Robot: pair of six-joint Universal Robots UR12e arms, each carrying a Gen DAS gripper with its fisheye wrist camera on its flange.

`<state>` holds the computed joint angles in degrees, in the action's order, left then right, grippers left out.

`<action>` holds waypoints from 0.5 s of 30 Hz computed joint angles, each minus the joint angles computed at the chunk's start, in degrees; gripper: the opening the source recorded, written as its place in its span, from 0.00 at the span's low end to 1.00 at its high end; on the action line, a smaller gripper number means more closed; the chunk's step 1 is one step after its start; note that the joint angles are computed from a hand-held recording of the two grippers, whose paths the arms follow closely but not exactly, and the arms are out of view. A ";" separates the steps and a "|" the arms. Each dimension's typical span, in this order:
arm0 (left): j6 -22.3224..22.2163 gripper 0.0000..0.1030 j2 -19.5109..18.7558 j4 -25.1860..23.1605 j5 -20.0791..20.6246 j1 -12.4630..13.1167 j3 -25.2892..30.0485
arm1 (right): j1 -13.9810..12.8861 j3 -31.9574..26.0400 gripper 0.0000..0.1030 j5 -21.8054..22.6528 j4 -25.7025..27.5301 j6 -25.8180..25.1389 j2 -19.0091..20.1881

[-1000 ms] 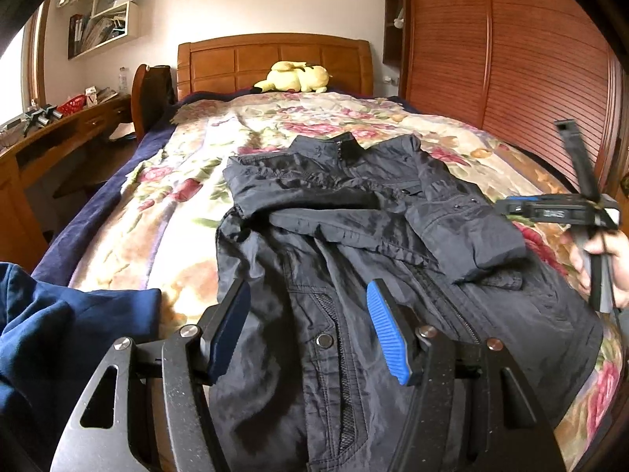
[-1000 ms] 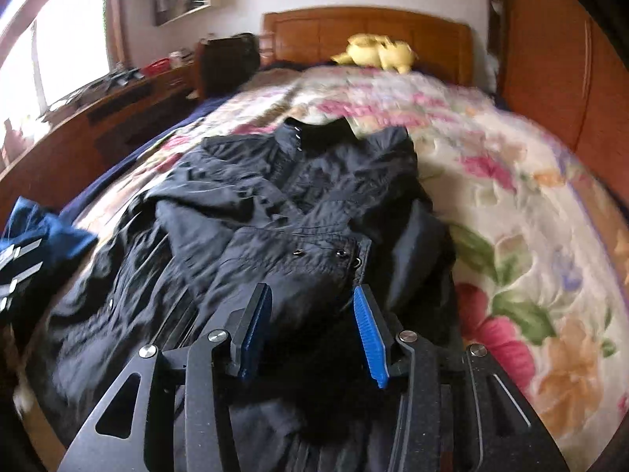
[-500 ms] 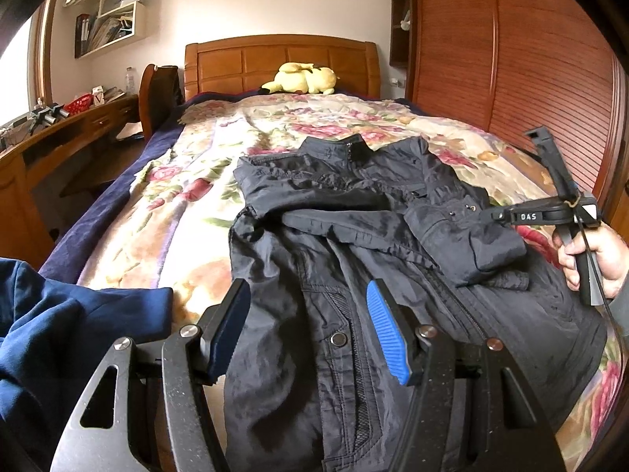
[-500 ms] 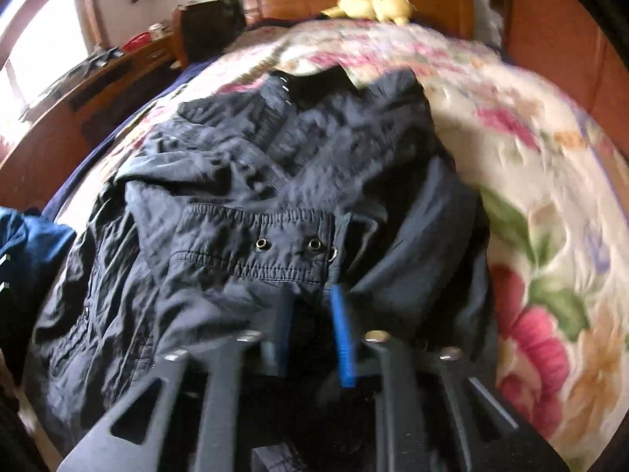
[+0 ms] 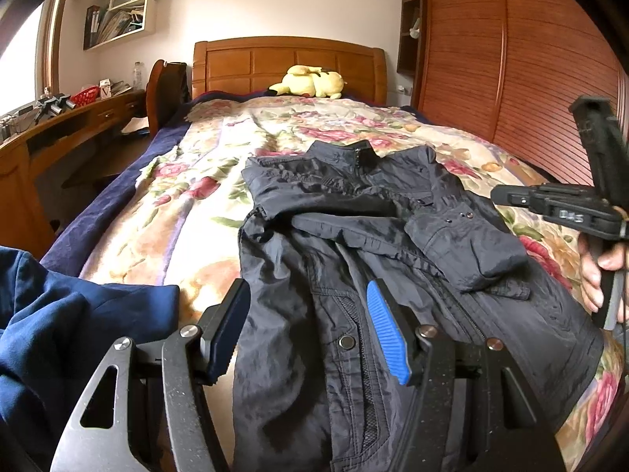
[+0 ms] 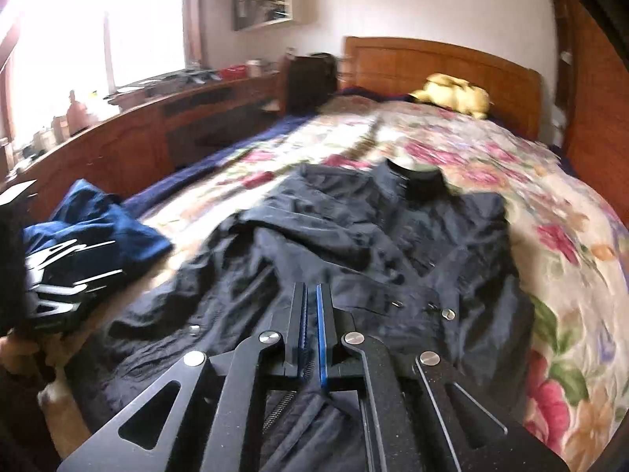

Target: Fold large clothes

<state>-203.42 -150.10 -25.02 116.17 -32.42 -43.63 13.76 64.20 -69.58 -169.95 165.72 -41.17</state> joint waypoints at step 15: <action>0.16 0.61 -0.38 -0.21 -1.12 0.06 0.52 | 0.74 -14.46 0.52 -11.65 21.40 7.59 6.78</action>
